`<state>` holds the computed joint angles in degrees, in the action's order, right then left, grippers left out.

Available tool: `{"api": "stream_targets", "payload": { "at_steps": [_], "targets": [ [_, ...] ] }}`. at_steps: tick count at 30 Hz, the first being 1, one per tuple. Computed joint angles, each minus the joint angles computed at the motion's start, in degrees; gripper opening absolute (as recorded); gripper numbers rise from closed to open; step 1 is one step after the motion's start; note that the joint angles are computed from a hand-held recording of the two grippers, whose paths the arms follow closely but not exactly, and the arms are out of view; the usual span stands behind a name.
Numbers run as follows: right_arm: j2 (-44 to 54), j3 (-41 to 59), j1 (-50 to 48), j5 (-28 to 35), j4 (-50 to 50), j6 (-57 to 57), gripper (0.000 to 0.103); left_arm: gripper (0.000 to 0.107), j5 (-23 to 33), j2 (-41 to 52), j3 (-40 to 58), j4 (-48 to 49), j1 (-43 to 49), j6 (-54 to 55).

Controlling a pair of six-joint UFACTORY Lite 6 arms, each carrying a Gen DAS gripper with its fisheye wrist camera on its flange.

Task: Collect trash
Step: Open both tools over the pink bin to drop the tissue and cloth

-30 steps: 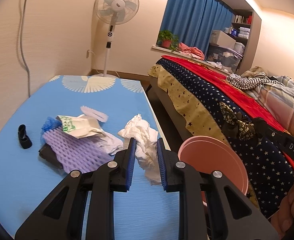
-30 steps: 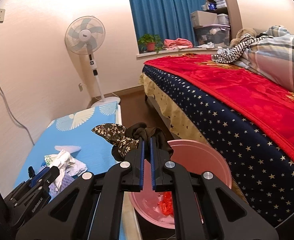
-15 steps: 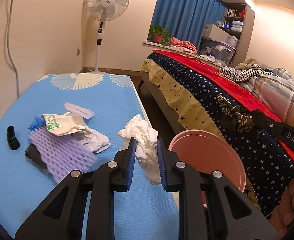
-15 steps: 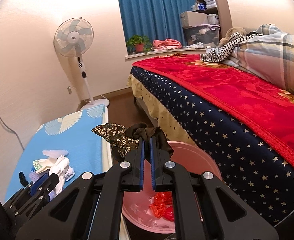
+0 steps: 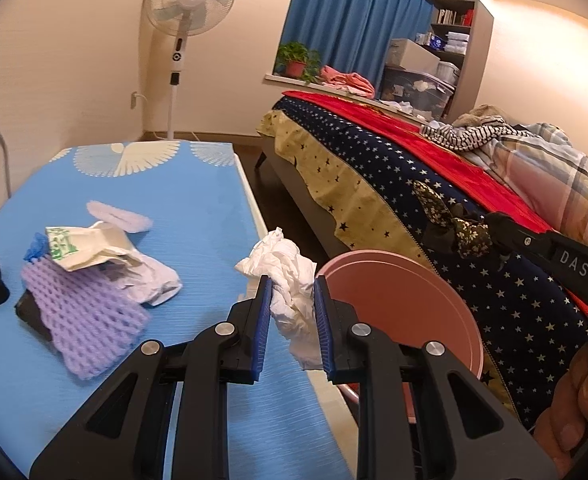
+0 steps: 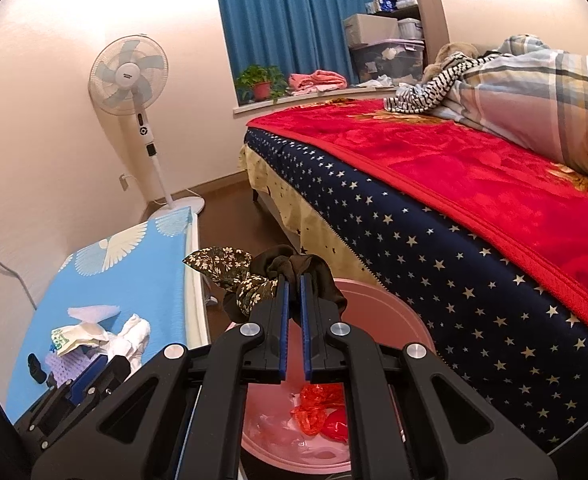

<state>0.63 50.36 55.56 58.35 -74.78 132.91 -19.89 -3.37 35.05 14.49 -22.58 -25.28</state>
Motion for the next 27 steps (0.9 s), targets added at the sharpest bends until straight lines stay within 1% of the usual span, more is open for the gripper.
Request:
{"api": "stream_targets", "payload": {
  "at_steps": [15, 21, 23, 24, 26, 27],
  "targets": [
    [-1.2, -3.7, -4.4, -0.9, 1.6, 1.8, 0.006, 0.021, -3.1, 11.4, 7.4, 1.7, -5.7, -0.9],
    [-2.2, -5.1, -5.7, -1.0, 1.9, 1.7, 0.006, 0.022, -3.2, 15.7, 10.6, 5.7, -6.8, -4.9],
    [-2.2, -5.2, -6.0, -0.8, 2.4, 1.5, 0.01, 0.023, -3.5, 16.4, 11.4, 7.7, -7.0, -6.8],
    [-2.2, -5.0, -5.9, -0.5, 2.8, 1.6, 0.01, 0.024, -3.7, 16.8, 11.7, 9.0, -7.0, -8.0],
    [-2.7, -5.6, -6.3, -0.8, 3.1, 2.4, 0.019, 0.032, -4.1, 17.4, 12.0, 11.8, -6.8, -10.6],
    [-3.0, -5.9, -6.2, -0.6, 3.1, 3.0, 0.024, 0.039, -4.3, 17.7, 12.1, 12.8, -6.6, -11.5]
  ]
}}
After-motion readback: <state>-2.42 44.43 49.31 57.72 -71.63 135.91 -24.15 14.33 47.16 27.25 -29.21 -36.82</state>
